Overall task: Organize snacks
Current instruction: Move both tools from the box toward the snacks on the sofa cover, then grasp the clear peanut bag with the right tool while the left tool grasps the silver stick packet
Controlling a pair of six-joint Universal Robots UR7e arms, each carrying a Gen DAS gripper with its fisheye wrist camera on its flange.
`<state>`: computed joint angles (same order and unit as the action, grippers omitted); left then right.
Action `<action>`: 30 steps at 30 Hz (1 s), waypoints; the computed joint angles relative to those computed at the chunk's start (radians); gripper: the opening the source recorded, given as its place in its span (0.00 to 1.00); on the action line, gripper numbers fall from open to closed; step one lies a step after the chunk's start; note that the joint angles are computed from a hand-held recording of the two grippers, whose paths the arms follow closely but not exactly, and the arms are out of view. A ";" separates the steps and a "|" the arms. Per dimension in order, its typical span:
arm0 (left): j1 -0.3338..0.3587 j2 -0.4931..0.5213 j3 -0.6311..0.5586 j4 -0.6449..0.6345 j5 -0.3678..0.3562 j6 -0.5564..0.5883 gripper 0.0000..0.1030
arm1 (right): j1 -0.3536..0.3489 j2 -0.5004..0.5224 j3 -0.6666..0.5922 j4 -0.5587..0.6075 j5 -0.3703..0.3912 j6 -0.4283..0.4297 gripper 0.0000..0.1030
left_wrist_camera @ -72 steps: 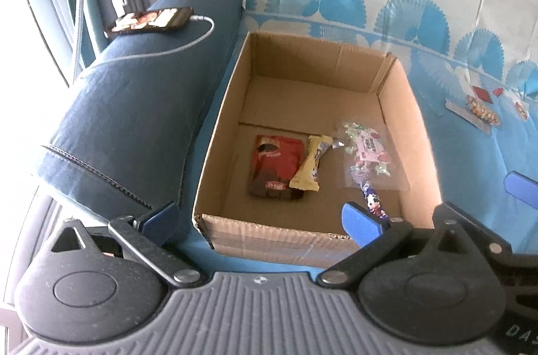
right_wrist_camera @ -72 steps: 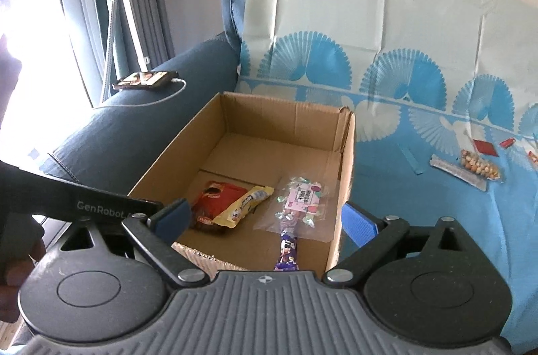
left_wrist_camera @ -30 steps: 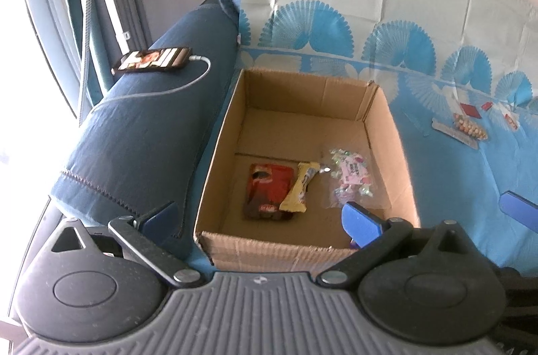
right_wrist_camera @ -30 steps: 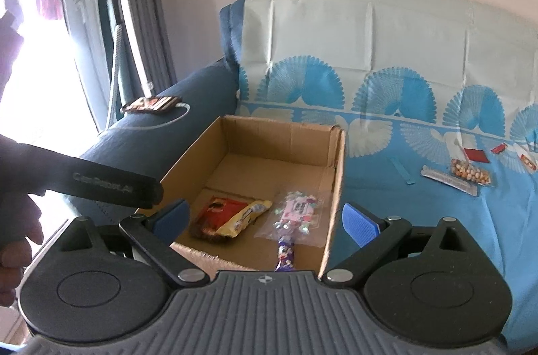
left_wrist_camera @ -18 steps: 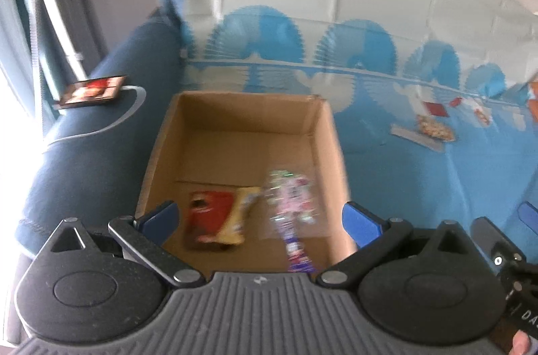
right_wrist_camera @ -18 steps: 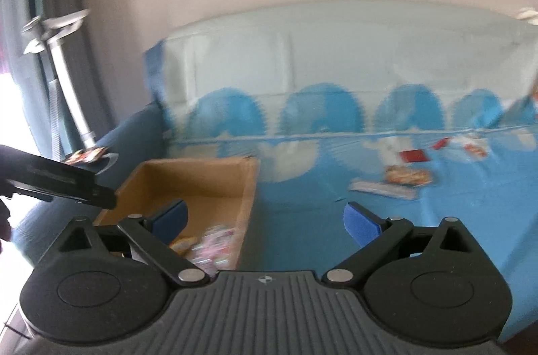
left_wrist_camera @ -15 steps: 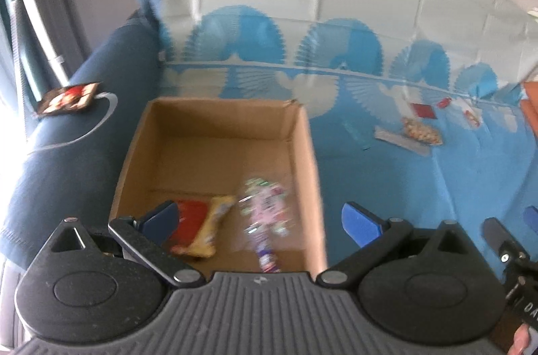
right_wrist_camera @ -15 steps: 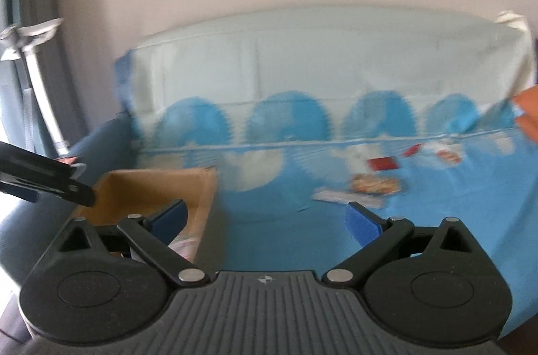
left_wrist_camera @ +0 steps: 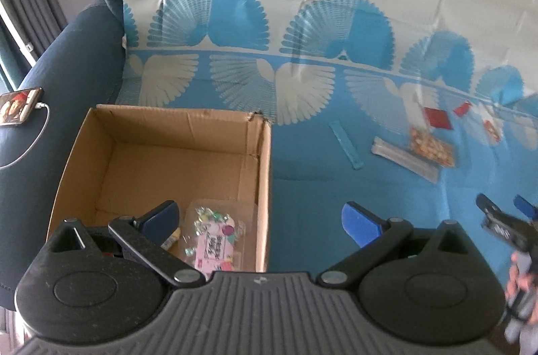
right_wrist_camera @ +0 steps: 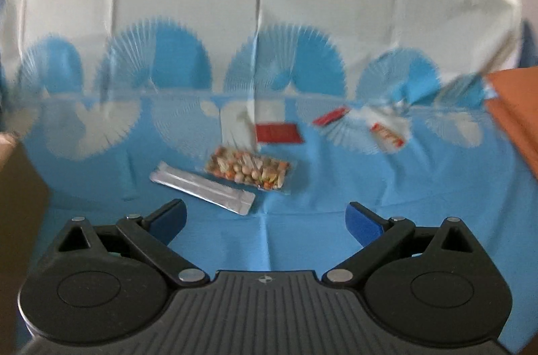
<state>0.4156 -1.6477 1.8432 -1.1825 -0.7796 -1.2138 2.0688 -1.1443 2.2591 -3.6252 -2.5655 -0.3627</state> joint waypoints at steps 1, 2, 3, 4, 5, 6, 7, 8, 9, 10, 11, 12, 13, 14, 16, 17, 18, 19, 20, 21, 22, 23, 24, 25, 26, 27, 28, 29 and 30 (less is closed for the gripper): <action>0.016 0.009 -0.003 -0.005 0.006 0.002 1.00 | -0.037 0.022 -0.025 -0.009 0.018 -0.039 0.98; 0.032 0.018 -0.006 -0.011 0.012 0.003 1.00 | -0.078 0.049 -0.058 -0.013 0.036 -0.084 0.98; 0.049 0.026 -0.008 -0.019 0.016 0.006 1.00 | -0.103 0.076 -0.088 -0.022 0.046 -0.119 0.98; 0.062 0.030 -0.010 -0.026 0.018 0.010 1.00 | -0.127 0.108 -0.120 -0.044 0.053 -0.158 0.98; 0.080 0.038 -0.012 -0.039 0.019 0.021 1.00 | -0.150 0.137 -0.154 -0.045 0.060 -0.191 0.98; 0.093 0.045 -0.015 -0.047 0.021 0.028 1.00 | -0.169 0.155 -0.182 -0.025 0.067 -0.208 0.98; 0.106 0.051 -0.016 -0.056 0.026 0.035 1.00 | -0.191 0.177 -0.212 -0.002 0.075 -0.228 0.98; 0.115 0.054 -0.017 -0.062 0.030 0.042 1.00 | -0.209 0.191 -0.237 0.022 0.082 -0.243 0.98; 0.127 0.060 -0.018 -0.074 0.035 0.056 1.00 | -0.221 0.204 -0.255 0.045 0.088 -0.254 0.98; 0.136 0.064 -0.018 -0.083 0.040 0.066 1.00 | -0.235 0.220 -0.277 0.072 0.102 -0.271 0.98; 0.147 0.071 -0.020 -0.097 0.046 0.079 1.00 | -0.243 0.231 -0.293 0.088 0.110 -0.288 0.98; 0.153 0.075 -0.018 -0.108 0.050 0.084 1.00 | -0.250 0.248 -0.313 0.098 0.118 -0.312 0.98; 0.161 0.080 -0.017 -0.123 0.054 0.095 1.00 | -0.255 0.261 -0.331 0.103 0.128 -0.332 0.98; 0.169 0.088 -0.018 -0.141 0.056 0.107 1.00 | -0.260 0.278 -0.351 0.106 0.139 -0.352 0.98; 0.184 0.107 -0.018 -0.178 0.060 0.131 1.00 | -0.268 0.305 -0.389 0.104 0.157 -0.371 0.98; 0.190 0.119 -0.019 -0.199 0.062 0.145 1.00 | -0.273 0.313 -0.410 0.115 0.163 -0.361 0.98; 0.195 0.130 -0.016 -0.222 0.063 0.160 1.00 | -0.279 0.314 -0.423 0.132 0.171 -0.331 0.98; 0.200 0.145 -0.015 -0.250 0.059 0.181 1.00 | -0.289 0.310 -0.438 0.165 0.185 -0.273 0.98; 0.202 0.157 -0.010 -0.280 0.055 0.203 1.00 | -0.300 0.298 -0.448 0.210 0.200 -0.195 0.98; 0.204 0.171 -0.003 -0.314 0.054 0.231 1.00 | -0.315 0.280 -0.457 0.271 0.220 -0.094 0.97; 0.204 0.186 0.000 -0.331 0.054 0.251 1.00 | -0.336 0.263 -0.452 0.290 0.256 -0.024 0.97; 0.204 0.202 0.006 -0.355 0.052 0.273 1.00 | -0.344 0.256 -0.447 0.267 0.276 0.004 0.93; 0.203 0.213 0.016 -0.393 0.048 0.304 1.00 | -0.342 0.262 -0.446 0.225 0.269 -0.010 0.75; 0.203 0.227 0.021 -0.415 0.044 0.321 1.00 | -0.339 0.265 -0.443 0.195 0.256 -0.042 0.73; 0.205 0.241 0.024 -0.435 0.040 0.331 1.00 | -0.341 0.257 -0.434 0.194 0.251 -0.055 0.72; 0.208 0.253 0.031 -0.475 0.032 0.353 1.00 | -0.346 0.242 -0.419 0.202 0.258 -0.052 0.71; 0.213 0.270 0.035 -0.516 0.025 0.375 1.00 | -0.348 0.231 -0.405 0.193 0.254 -0.060 0.69; 0.218 0.295 0.032 -0.546 0.023 0.391 1.00 | -0.345 0.225 -0.397 0.185 0.217 -0.061 0.68; 0.225 0.321 0.032 -0.598 0.018 0.417 1.00 | -0.342 0.214 -0.391 0.187 0.182 -0.041 0.67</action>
<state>0.6408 -1.3262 1.8749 -1.7800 -0.7616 -0.7973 1.7264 -0.9302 1.8681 -3.4386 -2.3838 -0.4033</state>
